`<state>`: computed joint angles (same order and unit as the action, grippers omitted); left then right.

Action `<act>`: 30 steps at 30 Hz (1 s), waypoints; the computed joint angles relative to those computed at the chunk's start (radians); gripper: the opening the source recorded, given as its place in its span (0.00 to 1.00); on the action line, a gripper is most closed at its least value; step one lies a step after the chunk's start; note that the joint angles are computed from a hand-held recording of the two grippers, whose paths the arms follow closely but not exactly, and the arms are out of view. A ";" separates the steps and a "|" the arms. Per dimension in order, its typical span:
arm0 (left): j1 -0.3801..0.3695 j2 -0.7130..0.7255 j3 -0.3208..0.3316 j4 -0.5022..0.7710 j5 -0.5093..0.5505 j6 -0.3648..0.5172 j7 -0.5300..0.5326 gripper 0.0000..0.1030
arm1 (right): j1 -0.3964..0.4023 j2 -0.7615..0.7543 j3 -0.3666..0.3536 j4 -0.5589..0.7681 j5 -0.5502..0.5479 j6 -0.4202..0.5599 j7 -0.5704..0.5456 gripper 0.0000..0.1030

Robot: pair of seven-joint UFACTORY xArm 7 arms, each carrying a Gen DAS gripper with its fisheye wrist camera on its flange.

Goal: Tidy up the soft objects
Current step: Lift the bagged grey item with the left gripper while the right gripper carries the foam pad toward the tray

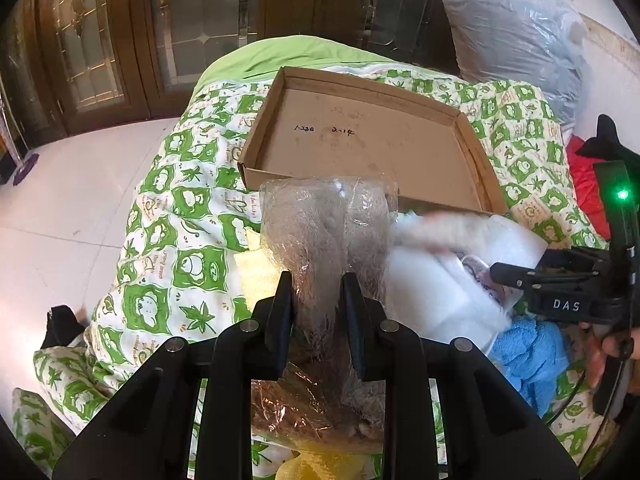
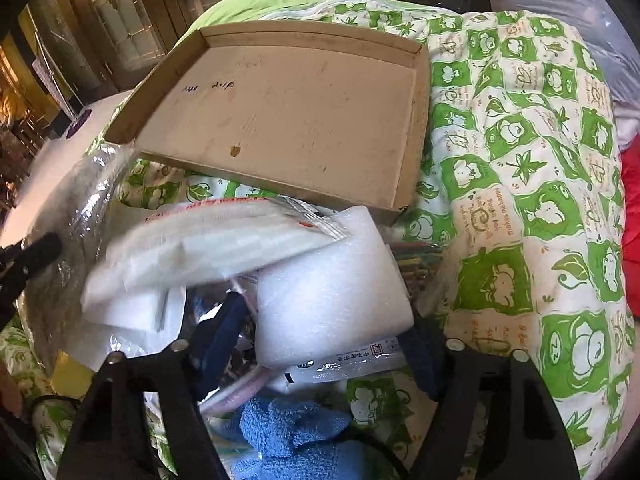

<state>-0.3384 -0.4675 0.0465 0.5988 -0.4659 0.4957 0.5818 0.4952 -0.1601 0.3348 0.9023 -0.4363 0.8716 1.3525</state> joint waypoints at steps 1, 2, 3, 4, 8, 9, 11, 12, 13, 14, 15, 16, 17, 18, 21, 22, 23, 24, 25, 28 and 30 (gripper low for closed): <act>0.000 -0.003 -0.001 -0.002 0.001 -0.003 0.001 0.22 | 0.002 -0.008 0.000 -0.003 0.005 0.003 -0.002 0.64; 0.000 -0.004 -0.002 -0.004 0.001 -0.005 0.002 0.22 | 0.003 -0.017 0.001 -0.009 0.011 0.003 -0.001 0.61; 0.000 -0.005 -0.002 -0.003 0.003 -0.004 0.000 0.22 | 0.003 -0.027 0.003 -0.015 0.013 0.004 0.005 0.60; 0.001 -0.005 -0.002 -0.002 0.003 -0.001 -0.002 0.22 | 0.002 -0.039 0.007 -0.021 0.010 0.005 0.016 0.58; 0.003 -0.019 -0.003 0.000 0.006 0.019 -0.011 0.22 | -0.001 -0.078 0.013 -0.044 0.035 0.011 0.023 0.56; 0.003 -0.029 -0.004 -0.001 0.008 0.025 -0.014 0.22 | -0.002 -0.090 0.015 -0.052 0.041 0.007 0.026 0.55; 0.003 -0.042 -0.005 0.003 0.014 0.040 -0.018 0.22 | -0.007 -0.120 0.023 -0.072 0.048 -0.006 0.041 0.54; 0.003 -0.050 -0.007 0.003 0.017 0.045 -0.020 0.22 | -0.011 -0.137 0.028 -0.081 0.049 -0.011 0.050 0.54; 0.003 -0.059 -0.008 0.004 0.021 0.048 -0.020 0.22 | -0.017 -0.146 0.032 -0.085 0.049 -0.014 0.052 0.54; 0.004 -0.068 -0.010 0.005 0.026 0.050 -0.023 0.22 | -0.021 -0.162 0.035 -0.091 0.050 -0.015 0.056 0.54; 0.004 -0.073 -0.013 0.005 0.030 0.051 -0.027 0.22 | -0.025 -0.177 0.039 -0.096 0.052 -0.014 0.057 0.54; 0.003 -0.079 -0.013 0.009 0.034 0.055 -0.030 0.22 | -0.030 -0.192 0.044 -0.098 0.052 -0.010 0.058 0.53; 0.002 -0.082 -0.012 0.015 0.037 0.060 -0.032 0.22 | -0.034 -0.208 0.048 -0.103 0.055 -0.005 0.056 0.53; 0.001 -0.083 -0.010 0.020 0.038 0.064 -0.033 0.22 | -0.040 -0.218 0.053 -0.103 0.055 0.000 0.055 0.53; 0.003 -0.081 -0.007 0.035 0.043 0.072 -0.038 0.22 | -0.055 -0.241 0.063 -0.108 0.057 0.005 0.054 0.53; 0.006 -0.079 -0.006 0.044 0.046 0.076 -0.042 0.22 | -0.056 -0.245 0.066 -0.109 0.062 0.001 0.052 0.30; 0.008 -0.079 -0.004 0.051 0.046 0.080 -0.045 0.22 | -0.054 -0.252 0.058 -0.118 0.077 -0.013 0.039 0.16; 0.010 -0.077 -0.002 0.061 0.046 0.085 -0.048 0.22 | -0.053 -0.268 0.056 -0.132 0.092 -0.023 0.038 0.16; 0.013 -0.076 -0.003 0.067 0.047 0.088 -0.053 0.22 | -0.058 -0.268 0.057 -0.132 0.098 -0.024 0.032 0.16; 0.022 -0.064 -0.001 0.099 0.051 0.099 -0.062 0.22 | -0.066 -0.272 0.063 -0.139 0.113 -0.027 0.019 0.15; 0.025 -0.064 -0.004 0.106 0.052 0.101 -0.064 0.22 | -0.072 -0.271 0.064 -0.143 0.118 -0.039 0.014 0.14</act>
<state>-0.3130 -0.5310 0.0427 0.7052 -0.4137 0.5969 0.5176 0.4230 -0.4307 0.3990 0.7588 -0.3178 0.8327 1.3668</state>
